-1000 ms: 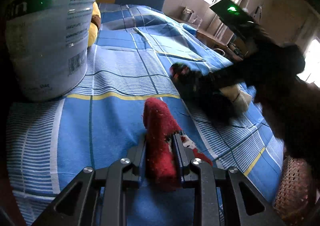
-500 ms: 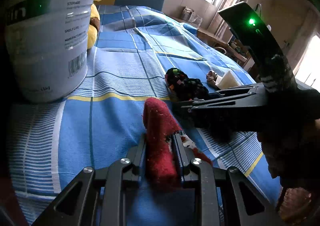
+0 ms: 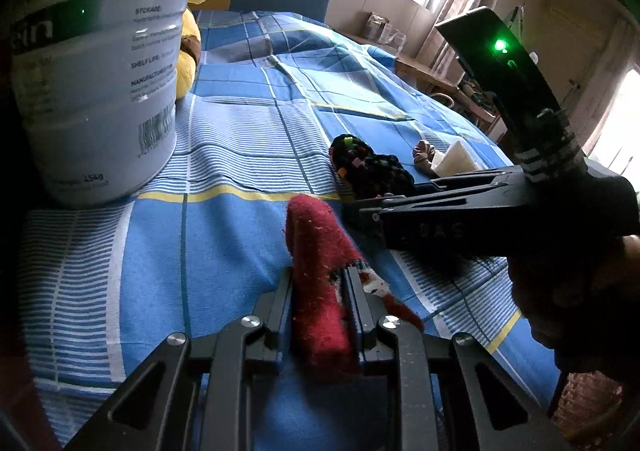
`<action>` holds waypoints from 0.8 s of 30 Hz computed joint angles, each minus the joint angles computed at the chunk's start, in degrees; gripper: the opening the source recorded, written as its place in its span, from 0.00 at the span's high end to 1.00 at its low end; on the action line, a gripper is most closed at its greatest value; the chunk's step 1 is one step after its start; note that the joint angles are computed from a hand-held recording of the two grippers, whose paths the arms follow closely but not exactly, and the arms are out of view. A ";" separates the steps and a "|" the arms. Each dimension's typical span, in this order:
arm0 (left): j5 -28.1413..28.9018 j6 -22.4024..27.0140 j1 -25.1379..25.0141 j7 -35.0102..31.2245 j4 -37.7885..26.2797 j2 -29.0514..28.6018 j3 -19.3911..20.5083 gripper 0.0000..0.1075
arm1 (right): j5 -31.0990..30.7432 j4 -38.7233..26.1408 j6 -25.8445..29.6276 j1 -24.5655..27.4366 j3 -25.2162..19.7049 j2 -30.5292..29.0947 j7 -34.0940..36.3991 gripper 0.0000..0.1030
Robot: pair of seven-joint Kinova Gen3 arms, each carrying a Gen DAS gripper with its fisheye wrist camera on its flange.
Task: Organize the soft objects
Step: 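Hold the black hair ties in the right tool while the left tool holds the red sock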
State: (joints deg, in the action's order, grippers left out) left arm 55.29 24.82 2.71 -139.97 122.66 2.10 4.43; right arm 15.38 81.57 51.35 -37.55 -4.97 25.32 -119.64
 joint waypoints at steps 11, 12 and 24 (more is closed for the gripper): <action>-10.22 3.90 0.42 10.61 -1.42 -2.17 -1.14 0.85 | 0.69 0.98 -1.11 -0.40 -0.01 -0.39 -0.08 0.62; -10.13 4.69 0.19 10.44 -1.23 -2.96 -1.60 0.85 | 0.60 1.11 -1.19 -0.27 -0.05 -0.51 0.05 0.62; -13.64 9.79 0.60 11.76 -0.36 -9.84 -6.40 0.85 | 1.67 1.60 -1.37 -0.81 0.16 -0.76 -0.46 0.62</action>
